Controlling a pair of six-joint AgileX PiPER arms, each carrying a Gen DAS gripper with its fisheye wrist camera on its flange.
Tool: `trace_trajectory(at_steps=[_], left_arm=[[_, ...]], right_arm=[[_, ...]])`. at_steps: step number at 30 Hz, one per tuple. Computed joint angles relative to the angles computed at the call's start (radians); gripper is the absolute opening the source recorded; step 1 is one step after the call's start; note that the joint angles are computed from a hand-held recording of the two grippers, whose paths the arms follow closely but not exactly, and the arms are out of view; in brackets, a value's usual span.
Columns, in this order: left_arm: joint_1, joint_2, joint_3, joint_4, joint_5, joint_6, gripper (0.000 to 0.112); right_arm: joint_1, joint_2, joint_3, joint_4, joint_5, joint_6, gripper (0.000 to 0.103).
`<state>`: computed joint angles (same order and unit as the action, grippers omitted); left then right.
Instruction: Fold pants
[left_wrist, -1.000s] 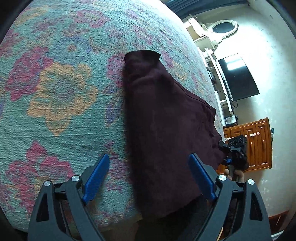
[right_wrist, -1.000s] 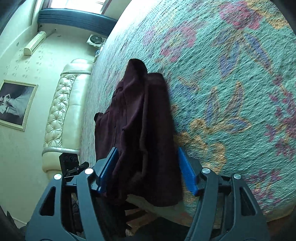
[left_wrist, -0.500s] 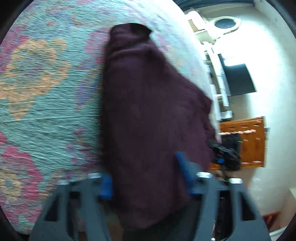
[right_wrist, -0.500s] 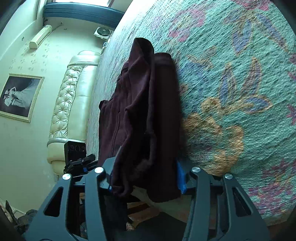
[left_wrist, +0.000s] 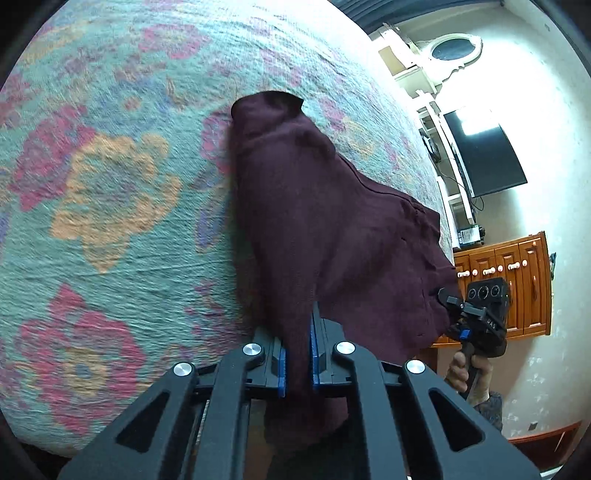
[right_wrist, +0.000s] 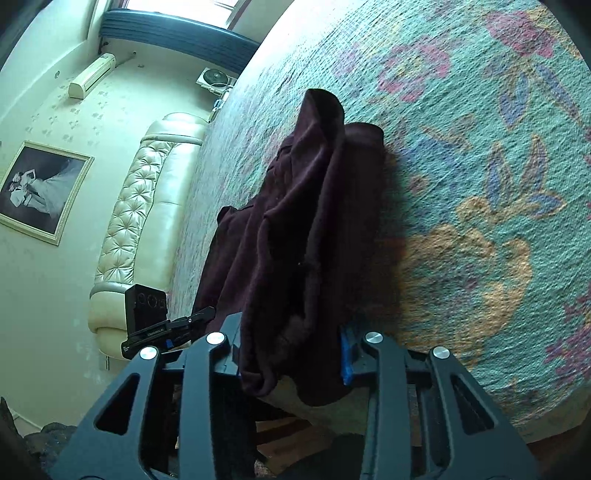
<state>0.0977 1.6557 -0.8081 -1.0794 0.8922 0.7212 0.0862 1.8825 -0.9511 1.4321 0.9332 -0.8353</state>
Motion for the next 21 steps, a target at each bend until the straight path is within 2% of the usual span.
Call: trace_trajectory(at_steps=[3,6,8,10,11,12,13,14,15,16,19,21], left_arm=[[0.032,0.033,-0.007,0.015,0.045,0.039,0.009],[0.054,0.057,0.006,-0.018,0.073,0.134,0.016],[0.048,0.073,-0.005,-0.025,0.092,0.142,0.031],[0.054,0.114,-0.012,-0.058,0.14,0.16,0.072],[0.067,0.147,-0.009,-0.101,0.187,0.189,0.077],[0.065,0.155,-0.006,-0.122,0.203,0.195,0.078],[0.049,0.143,0.004,-0.125,0.178,0.205,0.075],[0.029,0.128,0.012,-0.124,0.148,0.214,0.066],[0.002,0.115,0.014,-0.103,0.107,0.205,0.037],[-0.008,0.116,0.009,-0.083,0.089,0.195,0.035],[0.021,0.137,0.007,-0.102,0.122,0.194,0.028],[0.02,0.105,0.016,-0.09,0.105,0.173,0.027]], right_arm=[[0.024,-0.006,-0.014,-0.002,-0.021,0.019,0.034],[0.012,0.001,-0.021,-0.032,-0.026,0.05,0.033],[-0.012,0.021,-0.016,-0.034,-0.014,0.038,0.033],[-0.036,0.048,0.001,0.001,0.016,-0.006,0.033],[-0.04,0.06,0.006,0.019,0.023,-0.02,0.033],[-0.045,0.07,0.014,0.034,0.032,-0.034,0.033],[-0.047,0.078,0.019,0.046,0.038,-0.046,0.033],[-0.046,0.079,0.022,0.053,0.033,-0.05,0.034],[-0.046,0.082,0.022,0.058,0.035,-0.054,0.034],[-0.048,0.087,0.021,0.058,0.039,-0.059,0.034],[-0.047,0.09,0.022,0.069,0.033,-0.074,0.035],[-0.034,0.078,0.03,0.093,0.018,-0.087,0.035]])
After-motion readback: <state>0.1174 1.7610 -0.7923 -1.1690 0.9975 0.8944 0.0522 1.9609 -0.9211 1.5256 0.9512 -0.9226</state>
